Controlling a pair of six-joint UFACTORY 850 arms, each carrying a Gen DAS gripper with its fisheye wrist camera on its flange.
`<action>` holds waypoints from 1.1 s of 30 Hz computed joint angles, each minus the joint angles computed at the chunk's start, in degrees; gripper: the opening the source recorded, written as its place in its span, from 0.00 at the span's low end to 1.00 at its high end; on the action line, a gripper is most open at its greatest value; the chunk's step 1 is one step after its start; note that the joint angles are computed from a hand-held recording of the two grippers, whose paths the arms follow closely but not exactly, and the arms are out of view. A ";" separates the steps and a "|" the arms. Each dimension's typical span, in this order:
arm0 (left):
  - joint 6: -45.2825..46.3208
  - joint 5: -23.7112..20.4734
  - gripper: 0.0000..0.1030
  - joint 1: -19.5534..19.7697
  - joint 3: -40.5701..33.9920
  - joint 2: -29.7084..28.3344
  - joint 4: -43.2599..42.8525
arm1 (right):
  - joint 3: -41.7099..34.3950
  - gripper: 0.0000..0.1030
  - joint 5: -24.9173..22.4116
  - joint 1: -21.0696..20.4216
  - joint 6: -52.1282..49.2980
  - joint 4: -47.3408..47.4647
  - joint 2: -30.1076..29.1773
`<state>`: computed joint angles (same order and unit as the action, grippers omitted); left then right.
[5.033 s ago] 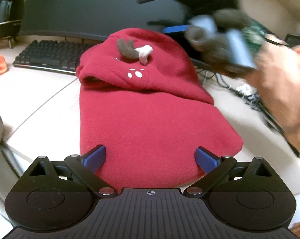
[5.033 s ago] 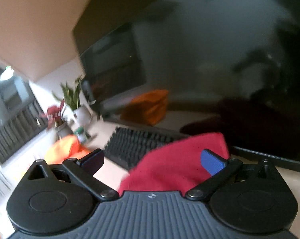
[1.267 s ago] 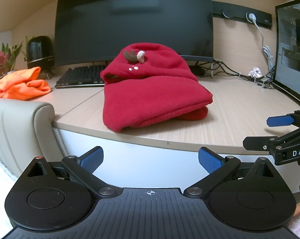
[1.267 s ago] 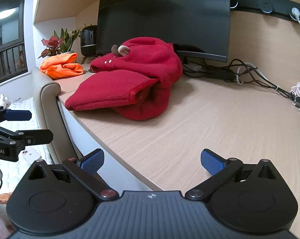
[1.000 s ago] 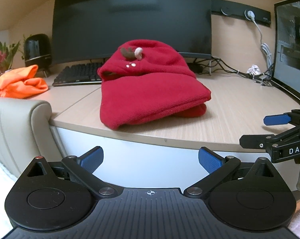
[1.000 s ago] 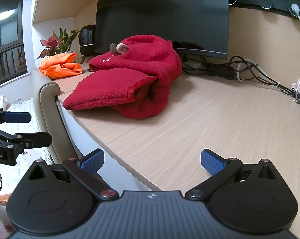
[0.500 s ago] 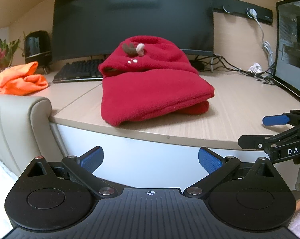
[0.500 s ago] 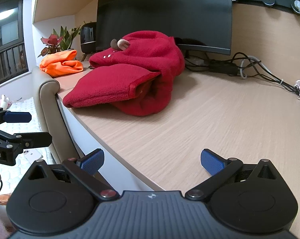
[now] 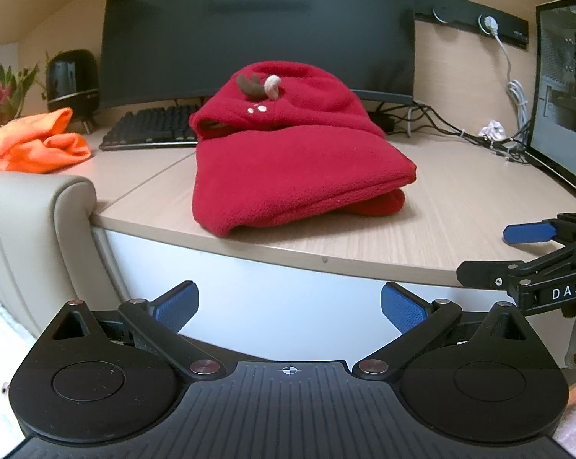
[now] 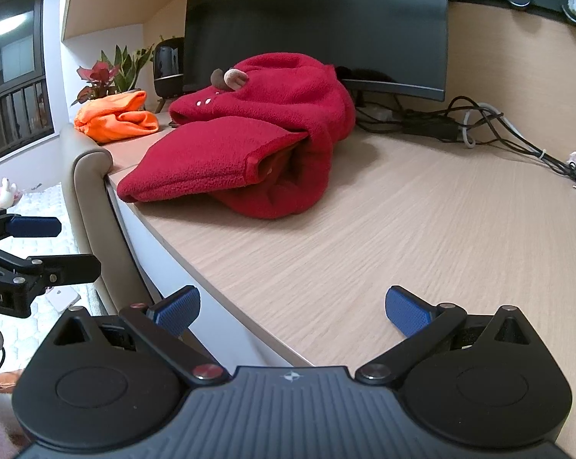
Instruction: Fold clothes
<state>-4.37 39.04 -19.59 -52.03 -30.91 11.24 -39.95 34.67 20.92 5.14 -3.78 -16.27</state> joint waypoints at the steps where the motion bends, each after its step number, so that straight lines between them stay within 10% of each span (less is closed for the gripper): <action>1: -0.10 0.00 1.00 0.00 -0.01 -0.02 0.13 | -0.02 1.00 -0.04 -0.02 -0.03 0.04 -0.01; 22: -3.04 -0.64 1.00 0.62 -2.19 -1.32 3.72 | -0.43 1.00 0.30 0.02 -2.39 3.39 -0.22; 33: -43.13 -10.43 1.00 6.24 -23.70 -8.02 29.56 | -0.79 1.00 -3.14 0.55 -9.40 12.11 2.44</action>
